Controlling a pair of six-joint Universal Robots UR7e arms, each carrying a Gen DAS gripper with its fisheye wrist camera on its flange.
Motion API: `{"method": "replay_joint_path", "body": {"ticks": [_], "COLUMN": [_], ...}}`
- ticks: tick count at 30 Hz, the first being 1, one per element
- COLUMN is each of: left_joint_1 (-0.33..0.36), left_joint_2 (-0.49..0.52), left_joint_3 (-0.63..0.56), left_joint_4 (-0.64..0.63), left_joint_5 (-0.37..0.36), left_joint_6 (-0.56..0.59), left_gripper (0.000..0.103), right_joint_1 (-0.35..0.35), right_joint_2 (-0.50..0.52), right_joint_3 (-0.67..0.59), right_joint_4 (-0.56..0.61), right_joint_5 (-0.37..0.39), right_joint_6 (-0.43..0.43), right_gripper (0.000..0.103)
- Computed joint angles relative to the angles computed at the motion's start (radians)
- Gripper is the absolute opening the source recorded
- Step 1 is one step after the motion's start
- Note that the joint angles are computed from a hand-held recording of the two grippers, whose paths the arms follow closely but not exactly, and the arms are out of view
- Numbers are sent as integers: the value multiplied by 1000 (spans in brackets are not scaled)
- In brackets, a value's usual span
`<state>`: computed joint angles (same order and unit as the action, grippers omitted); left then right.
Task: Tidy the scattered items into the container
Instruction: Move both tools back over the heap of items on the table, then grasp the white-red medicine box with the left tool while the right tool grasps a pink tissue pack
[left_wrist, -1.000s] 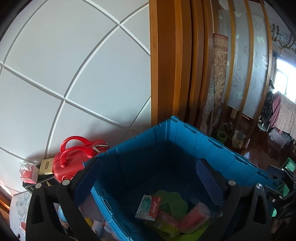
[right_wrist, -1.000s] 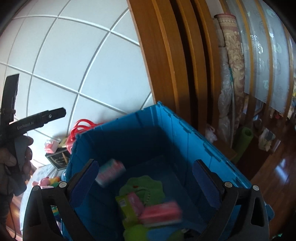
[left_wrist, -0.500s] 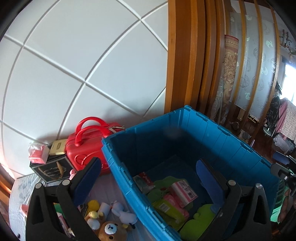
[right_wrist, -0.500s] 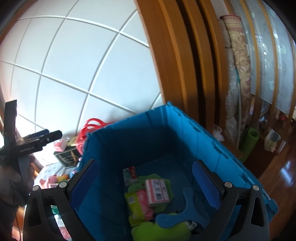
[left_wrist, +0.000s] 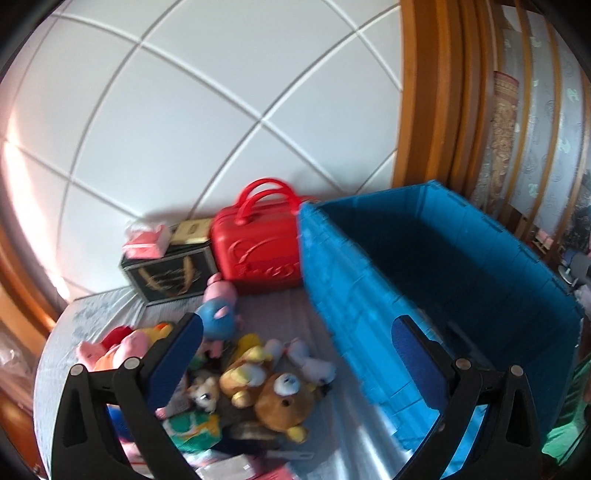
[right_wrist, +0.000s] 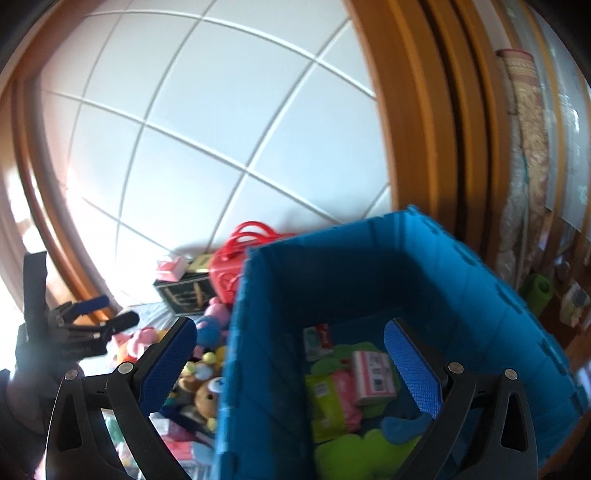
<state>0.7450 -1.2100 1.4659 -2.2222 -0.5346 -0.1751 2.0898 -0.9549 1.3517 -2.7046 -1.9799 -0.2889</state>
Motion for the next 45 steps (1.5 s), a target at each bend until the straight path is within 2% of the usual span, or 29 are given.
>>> {"method": "replay_joint_path", "body": {"ticks": [3,10,14,18,22,25,35,41,45], "left_joint_1": [13,58,82,117,179,232,423,523,599], "left_joint_2": [-93,-286,-396,-487,-561,-595,-607,-533,-450], "left_joint_3": [78,207,268,321,334,340,389,382,331], "left_joint_4": [49,174,241,259,275,267,171,121,135], "left_joint_5": [6,8,27,57,12,-35,-233,-324,-380], "left_joint_6": [-75,-148,-115,-15,66,145,440,601,632], "left_gripper": [103,103,103,103,103,103,98,95,89], "right_joint_1": [22,87,128,170,196,207,215,205,195], "right_joint_2": [23,68,102,143,182,209,284,323,350], "right_joint_3": [-3,25,37,73,125,166,268,304,307], "right_joint_4": [16,-2,3,-23,-36,-31,-7,5,27], "right_joint_5": [2,-13,-32,-61,-98,-121,-197,-220,-227], "right_joint_6": [8,25,64,102,160,240,480,607,672], "right_gripper": [103,103,103,103,103,103,103,103,103]}}
